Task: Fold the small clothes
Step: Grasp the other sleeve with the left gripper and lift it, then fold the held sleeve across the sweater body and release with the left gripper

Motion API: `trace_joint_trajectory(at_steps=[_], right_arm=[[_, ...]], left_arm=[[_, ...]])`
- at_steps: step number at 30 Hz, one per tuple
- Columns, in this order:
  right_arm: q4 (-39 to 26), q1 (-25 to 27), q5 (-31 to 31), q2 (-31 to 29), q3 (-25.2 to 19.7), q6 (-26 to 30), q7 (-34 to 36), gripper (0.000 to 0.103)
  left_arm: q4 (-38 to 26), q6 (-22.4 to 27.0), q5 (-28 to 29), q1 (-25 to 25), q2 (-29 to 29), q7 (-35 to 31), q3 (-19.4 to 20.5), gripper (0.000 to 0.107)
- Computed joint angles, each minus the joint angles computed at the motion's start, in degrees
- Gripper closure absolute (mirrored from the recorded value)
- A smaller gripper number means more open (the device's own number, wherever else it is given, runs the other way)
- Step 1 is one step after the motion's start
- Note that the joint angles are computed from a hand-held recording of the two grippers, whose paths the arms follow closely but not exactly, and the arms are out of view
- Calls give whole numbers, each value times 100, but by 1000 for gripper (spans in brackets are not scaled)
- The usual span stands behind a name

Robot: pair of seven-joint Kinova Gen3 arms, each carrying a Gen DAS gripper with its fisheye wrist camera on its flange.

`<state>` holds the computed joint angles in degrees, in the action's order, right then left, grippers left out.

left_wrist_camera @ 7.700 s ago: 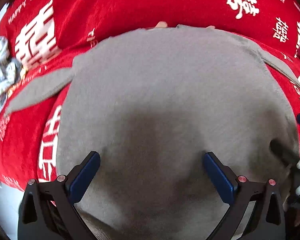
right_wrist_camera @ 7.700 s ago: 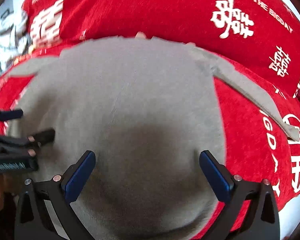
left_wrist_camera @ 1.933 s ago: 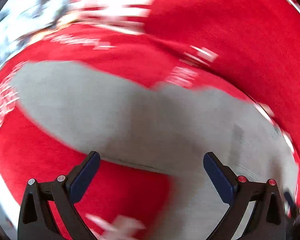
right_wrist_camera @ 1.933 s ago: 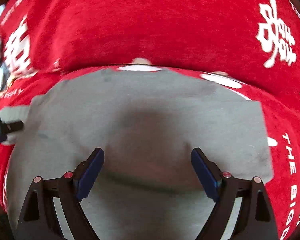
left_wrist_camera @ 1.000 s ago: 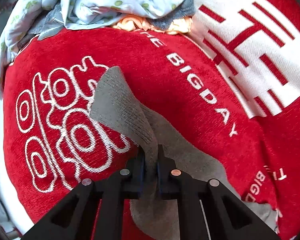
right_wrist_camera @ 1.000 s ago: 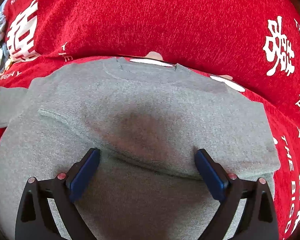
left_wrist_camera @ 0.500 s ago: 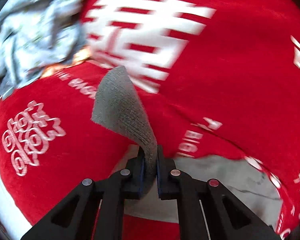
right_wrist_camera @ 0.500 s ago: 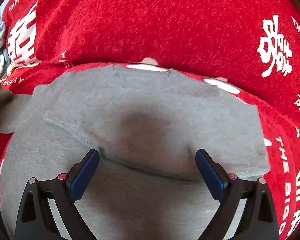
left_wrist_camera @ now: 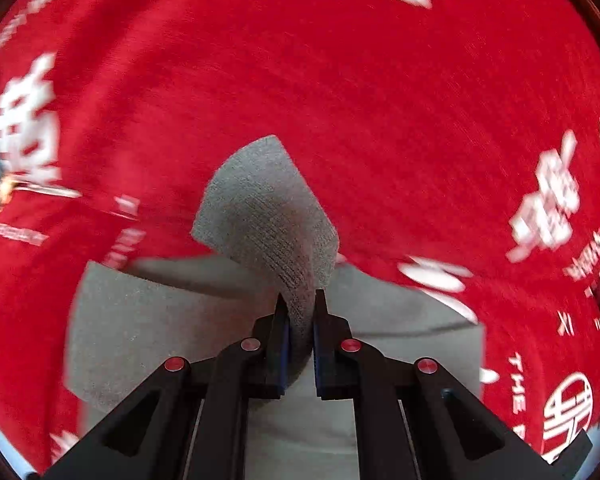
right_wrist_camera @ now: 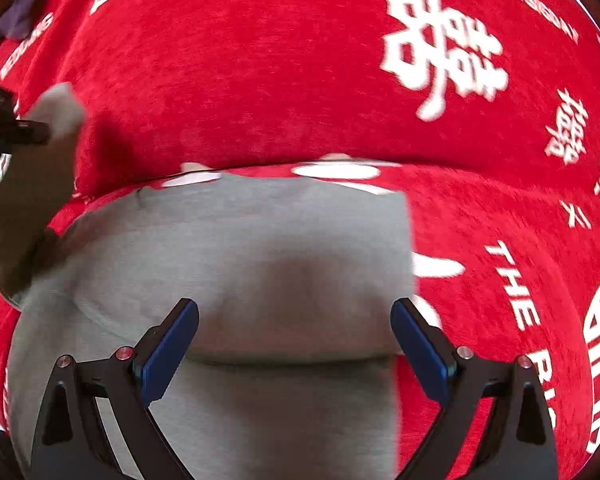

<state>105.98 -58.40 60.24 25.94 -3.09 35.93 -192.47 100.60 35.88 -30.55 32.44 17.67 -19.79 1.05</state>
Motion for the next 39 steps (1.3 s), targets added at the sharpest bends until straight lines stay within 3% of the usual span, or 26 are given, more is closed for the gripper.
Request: trace_joint_trajectory(at_steps=[6, 9, 11, 13, 14, 15, 20, 25, 28, 31, 33, 35, 39], right_arm=[[780, 241, 489, -300, 129, -493, -897, 5], [1082, 455, 875, -422, 110, -811, -1412, 5], [1205, 588, 1120, -489, 51, -980, -1689, 5], [1278, 742, 1353, -536, -13, -1131, -1907, 5], [1280, 817, 1427, -542, -55, -1176, -1977, 5], [1292, 876, 1523, -557, -88, -1228, -2082, 5], [1269, 989, 1635, -660, -313, -1155, -2149, 5], [1032, 1089, 1545, -658, -487, -1037, -1765, 5], [815, 1224, 1339, -598, -443, -1227, -1492, 5], [642, 1249, 828, -537, -152, -1673, -1119, 5], [421, 1502, 362, -413, -387, -1627, -691, 5], [183, 1777, -33, -254, -726, -1466, -225, 5], [-187, 1742, -885, -2, -739, -1333, 707, 5]], left_arm=[[-744, -151, 1195, 1008, 1093, -979, -731, 98], [-720, -376, 1891, 845, 1250, -1657, -616, 97], [-655, -446, 2267, 532, 1227, -2109, -324, 95], [-455, -674, 2530, 6, 1151, -2468, 191, 60], [-340, -764, 2526, -233, 1072, -2509, 432, 29], [-209, -844, 2429, -455, 954, -2456, 670, 21], [572, -1303, 1337, -1512, 202, -1798, 1738, 21], [1197, -706, 172, -1709, -340, -1061, 1521, 21], [1832, -1022, -10, -2412, -547, -828, 1793, 21], [2628, -1652, 182, -2765, -846, -790, 1642, 21], [3048, -1996, -112, -2564, -970, -382, 1363, 21], [3286, -1970, -575, -2044, -1141, 81, 896, 21], [3331, -1486, -1281, -1234, -898, 832, -57, 16]])
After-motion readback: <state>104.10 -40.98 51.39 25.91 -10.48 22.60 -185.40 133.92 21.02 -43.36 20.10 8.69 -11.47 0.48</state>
